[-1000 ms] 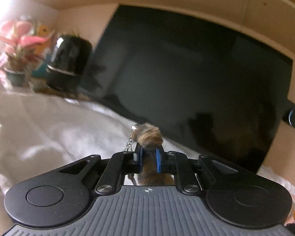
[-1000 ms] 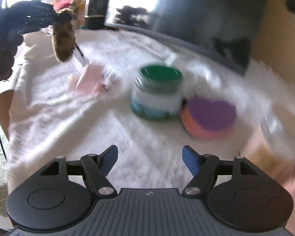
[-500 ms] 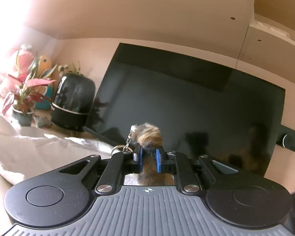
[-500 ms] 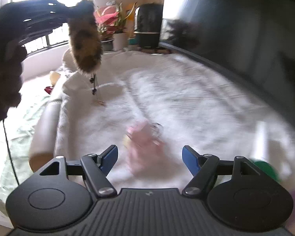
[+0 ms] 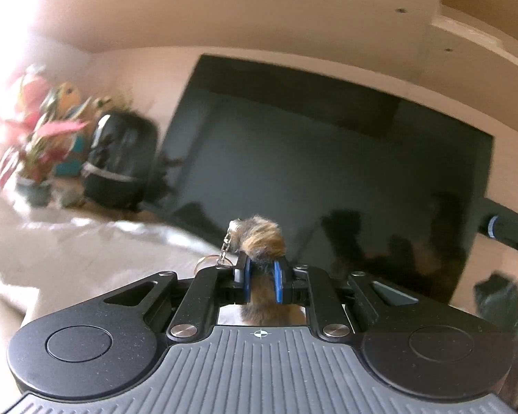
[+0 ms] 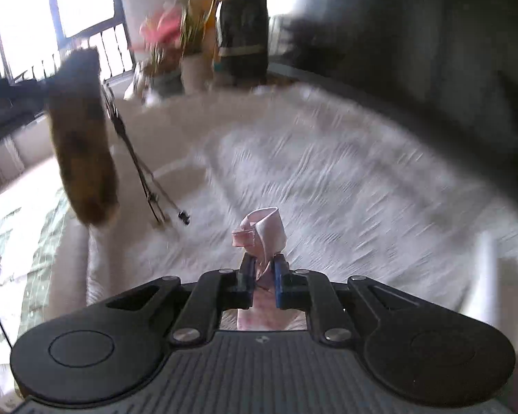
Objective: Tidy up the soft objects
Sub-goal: 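Grasp the pink fabric bow with the right gripper while the left holds the keychain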
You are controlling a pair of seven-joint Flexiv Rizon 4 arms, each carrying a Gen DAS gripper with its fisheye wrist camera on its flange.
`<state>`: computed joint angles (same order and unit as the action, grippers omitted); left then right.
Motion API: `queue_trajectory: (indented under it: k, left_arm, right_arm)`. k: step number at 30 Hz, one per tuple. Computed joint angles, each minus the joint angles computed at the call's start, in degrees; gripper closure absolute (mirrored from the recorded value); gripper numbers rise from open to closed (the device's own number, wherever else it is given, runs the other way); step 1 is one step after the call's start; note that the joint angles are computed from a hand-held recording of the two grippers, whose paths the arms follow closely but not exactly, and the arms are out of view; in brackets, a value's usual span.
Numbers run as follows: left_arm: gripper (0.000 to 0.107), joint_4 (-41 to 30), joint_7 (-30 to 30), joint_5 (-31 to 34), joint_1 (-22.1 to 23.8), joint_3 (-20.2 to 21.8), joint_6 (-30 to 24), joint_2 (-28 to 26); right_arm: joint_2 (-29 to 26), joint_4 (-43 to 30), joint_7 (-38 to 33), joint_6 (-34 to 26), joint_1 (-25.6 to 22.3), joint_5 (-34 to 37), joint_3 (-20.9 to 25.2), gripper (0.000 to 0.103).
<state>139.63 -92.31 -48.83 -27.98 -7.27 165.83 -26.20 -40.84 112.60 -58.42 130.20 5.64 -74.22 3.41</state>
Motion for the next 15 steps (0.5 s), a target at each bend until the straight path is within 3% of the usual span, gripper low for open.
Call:
queue_trajectory:
  k: [8,15]
  left_arm:
    - [0.092,-10.8,15.2,1.4,-2.1,-1.3,-5.2,1.5]
    - [0.092,-23.8,24.9,2.8,-4.5,-2.8,-10.6,-3.1]
  right_arm:
    - [9.2,1.6,6.2,5.2,-6.8,-0.6,-2.0,0.092]
    - [14.7,5.9,1.0,7.6,-11.9,7.0,-4.0,0.092]
